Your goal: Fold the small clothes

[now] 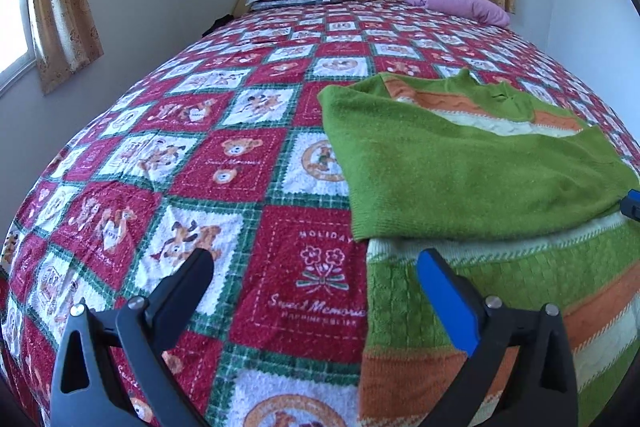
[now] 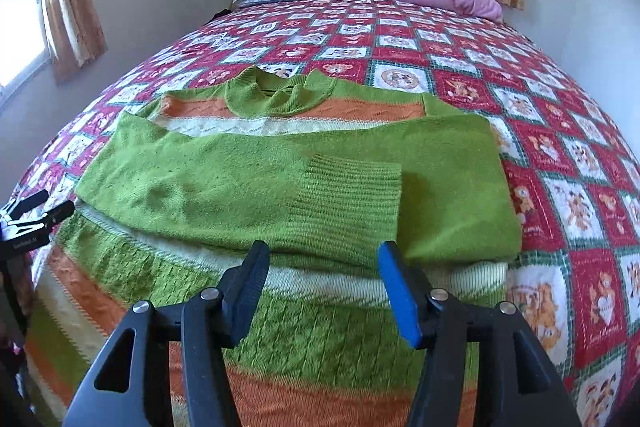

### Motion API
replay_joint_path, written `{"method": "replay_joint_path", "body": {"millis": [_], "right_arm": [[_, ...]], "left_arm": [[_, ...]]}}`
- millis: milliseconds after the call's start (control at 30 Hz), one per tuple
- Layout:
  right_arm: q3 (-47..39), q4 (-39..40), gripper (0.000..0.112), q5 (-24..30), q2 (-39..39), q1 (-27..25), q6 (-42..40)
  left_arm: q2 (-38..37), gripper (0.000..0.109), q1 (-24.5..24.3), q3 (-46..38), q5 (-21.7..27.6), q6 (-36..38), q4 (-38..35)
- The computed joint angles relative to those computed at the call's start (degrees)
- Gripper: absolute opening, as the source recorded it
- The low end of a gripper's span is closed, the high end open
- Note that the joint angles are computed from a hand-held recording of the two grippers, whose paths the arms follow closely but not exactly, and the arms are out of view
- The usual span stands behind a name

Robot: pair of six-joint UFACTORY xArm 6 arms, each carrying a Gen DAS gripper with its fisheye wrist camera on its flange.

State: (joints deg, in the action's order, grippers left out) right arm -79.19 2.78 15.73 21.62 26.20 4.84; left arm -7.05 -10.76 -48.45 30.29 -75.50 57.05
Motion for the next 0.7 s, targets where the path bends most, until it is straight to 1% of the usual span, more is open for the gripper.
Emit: {"method": "replay_joint_path", "body": {"millis": [100,233,467,600,700], "right_arm": [[1.27,-1.18,0.058,-0.45,-0.68,-0.08,1.10],[2.91,2.69,0.059,-0.53,-1.82,-0.09,-1.46],[4.97,1.92,0.059,-1.83,-2.59,-0.66,-0.77],[5.83,2.80,0.059,-1.45,-3.61,-0.82,-1.16],[7.28,1.80,0.059,-0.72,-5.19,-0.96,0.05]], "left_arm": [[-0.49,0.103,-0.39,0.21,0.38,-0.46,0.71],[-1.42,0.103,-0.88,0.95,0.42,-0.82,0.76],[-1.80,0.103,-1.90,1.05,1.97,-1.09,1.50],[-3.20,0.103,-2.47,1.82,2.13,-0.69,0.66],[-5.10,0.103,-3.32,3.02,2.32,-0.56,0.36]]}}
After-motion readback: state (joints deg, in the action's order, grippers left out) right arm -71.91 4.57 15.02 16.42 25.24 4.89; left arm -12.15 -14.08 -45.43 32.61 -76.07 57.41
